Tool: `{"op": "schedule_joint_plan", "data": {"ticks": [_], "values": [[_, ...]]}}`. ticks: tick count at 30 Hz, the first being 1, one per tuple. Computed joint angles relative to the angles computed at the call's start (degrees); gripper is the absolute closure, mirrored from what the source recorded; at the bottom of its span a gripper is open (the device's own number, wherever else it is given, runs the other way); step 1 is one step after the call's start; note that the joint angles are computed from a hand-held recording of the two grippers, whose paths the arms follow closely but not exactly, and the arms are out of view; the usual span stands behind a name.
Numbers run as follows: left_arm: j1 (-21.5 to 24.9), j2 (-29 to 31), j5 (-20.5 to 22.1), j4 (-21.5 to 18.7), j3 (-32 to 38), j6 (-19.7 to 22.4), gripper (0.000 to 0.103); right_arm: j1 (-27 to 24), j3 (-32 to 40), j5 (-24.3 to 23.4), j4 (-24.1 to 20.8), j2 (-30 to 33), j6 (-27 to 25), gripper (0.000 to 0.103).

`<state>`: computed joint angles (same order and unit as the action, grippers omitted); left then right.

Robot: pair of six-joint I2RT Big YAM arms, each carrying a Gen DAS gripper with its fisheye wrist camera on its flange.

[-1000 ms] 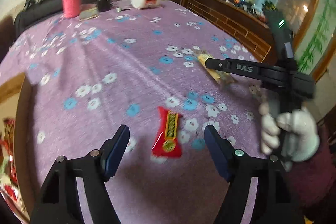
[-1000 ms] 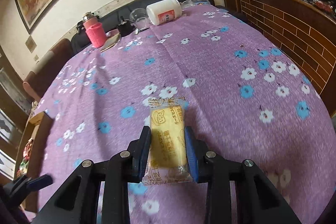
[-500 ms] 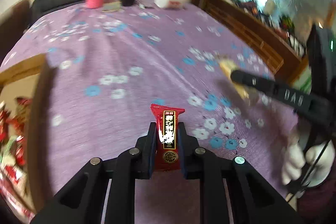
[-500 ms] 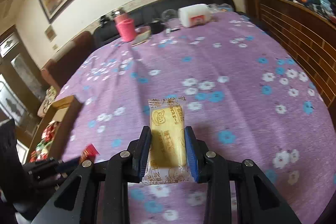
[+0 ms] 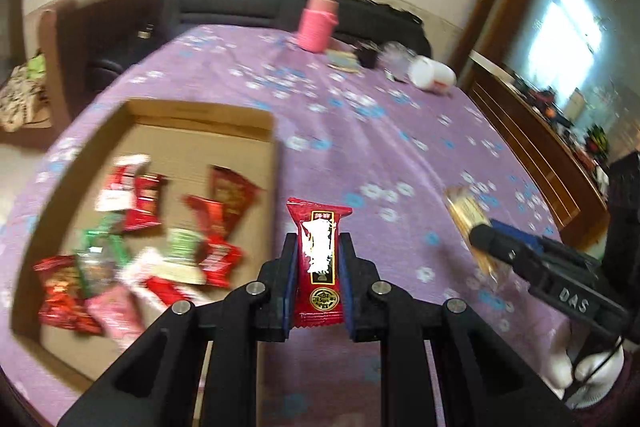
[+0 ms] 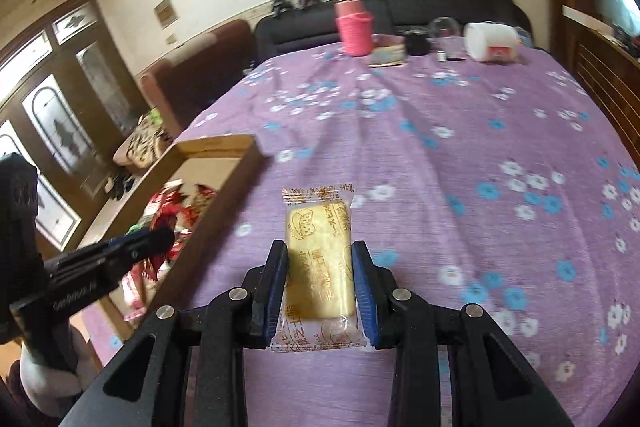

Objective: Organize snacks
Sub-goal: 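Carry both snacks into the box and open both tools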

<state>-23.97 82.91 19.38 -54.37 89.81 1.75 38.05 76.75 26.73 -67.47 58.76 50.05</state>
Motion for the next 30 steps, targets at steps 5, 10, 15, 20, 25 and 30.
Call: {"op": "schedule_joint_plan", "data": {"ticks": [5,10,15,20,25,30], "values": [[3.6,-0.7,-1.7,1.7,-0.2,-0.8,0.085,1.6,3.9,-0.8,0.4,4.6,-1.7,0.068],[6.7,-1.0,-2.2,2.2,-0.4,-1.0,0.085,2.5,8.1,-2.1,0.8,9.3,-4.1,0.068],[8.4,-0.5,-2.3,2.1,-0.2,-0.8,0.085,3.5,13.1,-2.6,0.5,13.9,-6.6,0.068],[9.6,-0.2,-2.5,2.3,-0.2,-0.5,0.085,3.8,18.1,-2.9,-0.2,17.9,-9.3,0.068],[10.5,0.6,-1.6,1.8,0.5,-0.2,0.085,3.6,22.3,-3.3,-1.4,21.3,-11.6,0.068],[10.9,1.9,-1.2,1.0,2.1,0.6,0.085,2.5,26.8,-3.5,-2.9,23.9,-13.6,0.068]]}}
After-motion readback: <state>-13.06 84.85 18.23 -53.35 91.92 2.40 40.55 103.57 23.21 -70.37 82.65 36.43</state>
